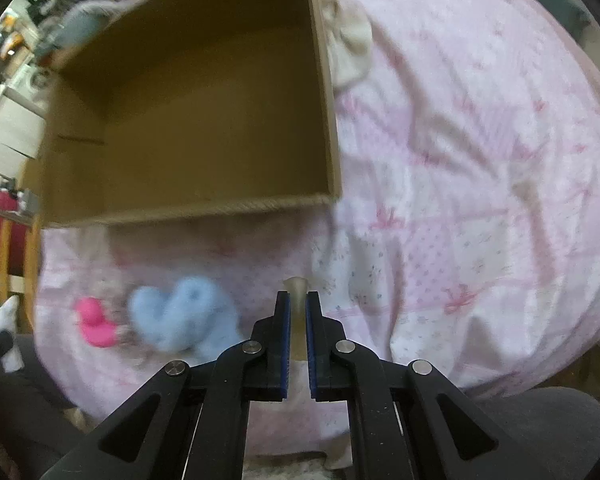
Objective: Organize soft objects
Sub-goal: 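Close the left tool on the white sock while the right tool grasps the tan square, then carry both items into the cardboard box and open both tools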
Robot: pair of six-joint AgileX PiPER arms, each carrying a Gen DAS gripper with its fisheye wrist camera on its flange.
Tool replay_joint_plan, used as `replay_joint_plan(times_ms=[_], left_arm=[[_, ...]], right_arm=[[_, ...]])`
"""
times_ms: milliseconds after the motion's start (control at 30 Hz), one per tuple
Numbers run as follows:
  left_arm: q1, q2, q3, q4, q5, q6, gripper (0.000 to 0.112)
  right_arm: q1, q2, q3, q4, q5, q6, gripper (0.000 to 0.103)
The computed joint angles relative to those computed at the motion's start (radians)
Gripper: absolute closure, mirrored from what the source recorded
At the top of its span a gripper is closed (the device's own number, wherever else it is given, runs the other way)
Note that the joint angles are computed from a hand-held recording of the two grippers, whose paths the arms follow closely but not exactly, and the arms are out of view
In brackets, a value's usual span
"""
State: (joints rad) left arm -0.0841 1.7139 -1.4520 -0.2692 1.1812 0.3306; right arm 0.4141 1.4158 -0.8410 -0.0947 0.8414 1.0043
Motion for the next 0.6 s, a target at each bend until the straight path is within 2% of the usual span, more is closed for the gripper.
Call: replay_joint_plan(times_ms=[167,267,467,600], left_arm=[[-0.041,-0.018,-0.079,0.009,0.021,-0.02,0.103],[-0.075,-0.002,-0.147,0.005,0.017,-0.022,0.103],[-0.136,0.104,-0.29,0.004,0.01,-0.055,0.103],[-0.191,0.199,-0.389,0.03,-0.013,-0.076,0.103]], right_arm=[[0.061,-0.157,-0.053,-0.053,0.075,0.064,0.095],[0.042,-0.208,-0.112,-0.072,0.116,0.034,0.095],[0.024,-0.178,-0.22,-0.135,0.119,-0.008,0.095],[-0.026,-0.106,-0.253,-0.102,0.055,-0.077,0.095]])
